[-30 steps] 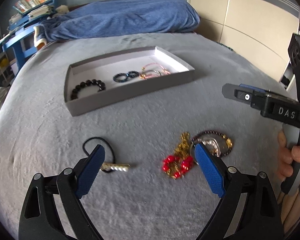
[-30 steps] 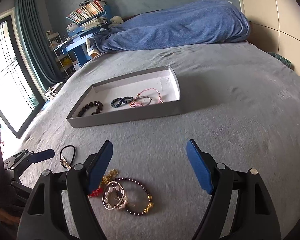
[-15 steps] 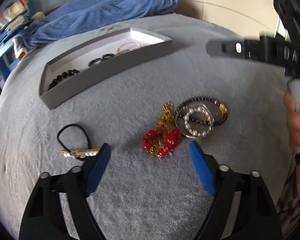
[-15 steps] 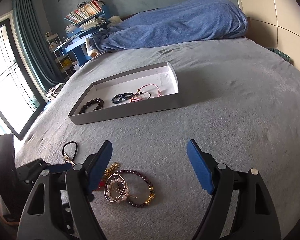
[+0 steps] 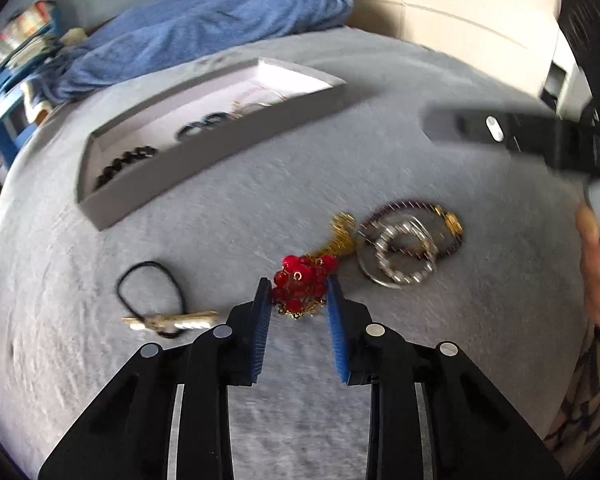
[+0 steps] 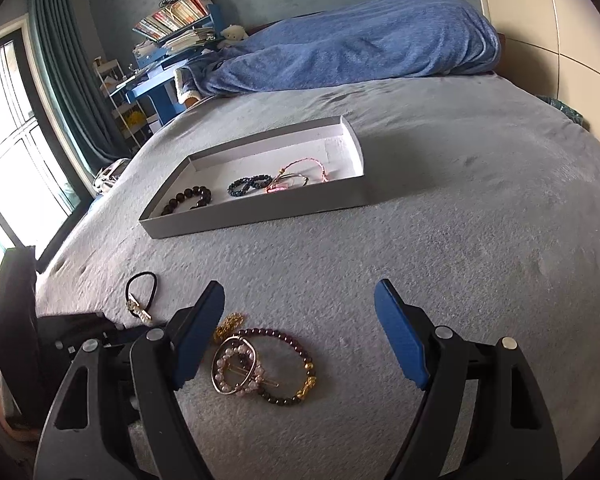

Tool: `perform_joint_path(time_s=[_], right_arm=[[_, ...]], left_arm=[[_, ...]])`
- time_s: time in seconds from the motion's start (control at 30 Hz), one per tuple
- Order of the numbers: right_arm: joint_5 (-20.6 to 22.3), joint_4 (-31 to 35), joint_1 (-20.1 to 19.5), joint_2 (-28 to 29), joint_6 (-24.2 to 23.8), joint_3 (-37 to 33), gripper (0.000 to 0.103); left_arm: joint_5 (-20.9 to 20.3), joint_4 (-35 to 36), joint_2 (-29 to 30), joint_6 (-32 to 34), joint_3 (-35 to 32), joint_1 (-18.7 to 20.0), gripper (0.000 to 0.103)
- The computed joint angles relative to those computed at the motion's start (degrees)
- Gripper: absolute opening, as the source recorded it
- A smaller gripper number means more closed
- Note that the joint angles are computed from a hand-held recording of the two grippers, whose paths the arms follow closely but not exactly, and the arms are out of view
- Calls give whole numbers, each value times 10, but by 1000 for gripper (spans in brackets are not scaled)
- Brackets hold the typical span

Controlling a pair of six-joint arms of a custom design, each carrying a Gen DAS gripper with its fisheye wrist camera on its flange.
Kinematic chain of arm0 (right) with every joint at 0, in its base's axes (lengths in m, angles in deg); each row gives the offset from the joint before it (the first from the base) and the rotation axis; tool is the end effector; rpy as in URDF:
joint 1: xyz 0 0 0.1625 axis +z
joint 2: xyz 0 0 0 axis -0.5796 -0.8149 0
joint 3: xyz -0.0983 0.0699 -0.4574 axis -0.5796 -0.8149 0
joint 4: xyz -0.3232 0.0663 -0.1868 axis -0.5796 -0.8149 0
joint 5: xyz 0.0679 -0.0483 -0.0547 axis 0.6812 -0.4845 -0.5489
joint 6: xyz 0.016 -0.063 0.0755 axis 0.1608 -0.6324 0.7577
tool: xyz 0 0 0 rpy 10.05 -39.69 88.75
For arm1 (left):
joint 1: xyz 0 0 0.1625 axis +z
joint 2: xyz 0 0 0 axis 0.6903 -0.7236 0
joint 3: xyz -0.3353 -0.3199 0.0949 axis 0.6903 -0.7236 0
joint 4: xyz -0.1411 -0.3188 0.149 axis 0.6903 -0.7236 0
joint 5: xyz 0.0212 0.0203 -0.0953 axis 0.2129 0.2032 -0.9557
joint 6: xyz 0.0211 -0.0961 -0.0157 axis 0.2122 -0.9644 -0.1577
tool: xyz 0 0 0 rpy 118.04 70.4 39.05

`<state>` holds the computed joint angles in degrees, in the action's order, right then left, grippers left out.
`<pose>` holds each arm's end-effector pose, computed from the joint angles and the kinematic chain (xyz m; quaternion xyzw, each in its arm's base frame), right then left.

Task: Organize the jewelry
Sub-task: 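Move the left tool to the red beaded tassel piece and grasp it, then lift the red beaded tassel piece with the left tool while the right tool grasps the silver hoop bangle, then carry the red tassel piece and silver hoop bangle over the grey tray with both tools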

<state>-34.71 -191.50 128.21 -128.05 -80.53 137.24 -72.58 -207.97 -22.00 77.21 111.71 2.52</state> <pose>0.1500 -0.6857 0.2850 0.2838 -0.9056 0.2700 0.1625 -0.3025 -0.6175 0.0589 0.2242 0.8753 -0.2681 0.3342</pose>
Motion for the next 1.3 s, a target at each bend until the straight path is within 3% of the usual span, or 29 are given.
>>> perform_joint_path(time_s=[0.27,0.7,1.03,1.1,1.3], right_arm=[[-7,-9,2,-7,-23,27,77],[-43,-20,18,4,-140,70,76],[-92,-88,28,40,-216,80,74],[-102,-81,27,46,-218,73,63],[-100,-76,25,45,-218,74,45]], left_arm=[[4,-55,-26,-30,17,5,29],[-6,-112,-39,-13,27,0,29],[-12,-111,-43,-22,29,1,29],[-13,-112,-43,-22,29,1,29],[-17,-121,-43,-16,29,-1,29]])
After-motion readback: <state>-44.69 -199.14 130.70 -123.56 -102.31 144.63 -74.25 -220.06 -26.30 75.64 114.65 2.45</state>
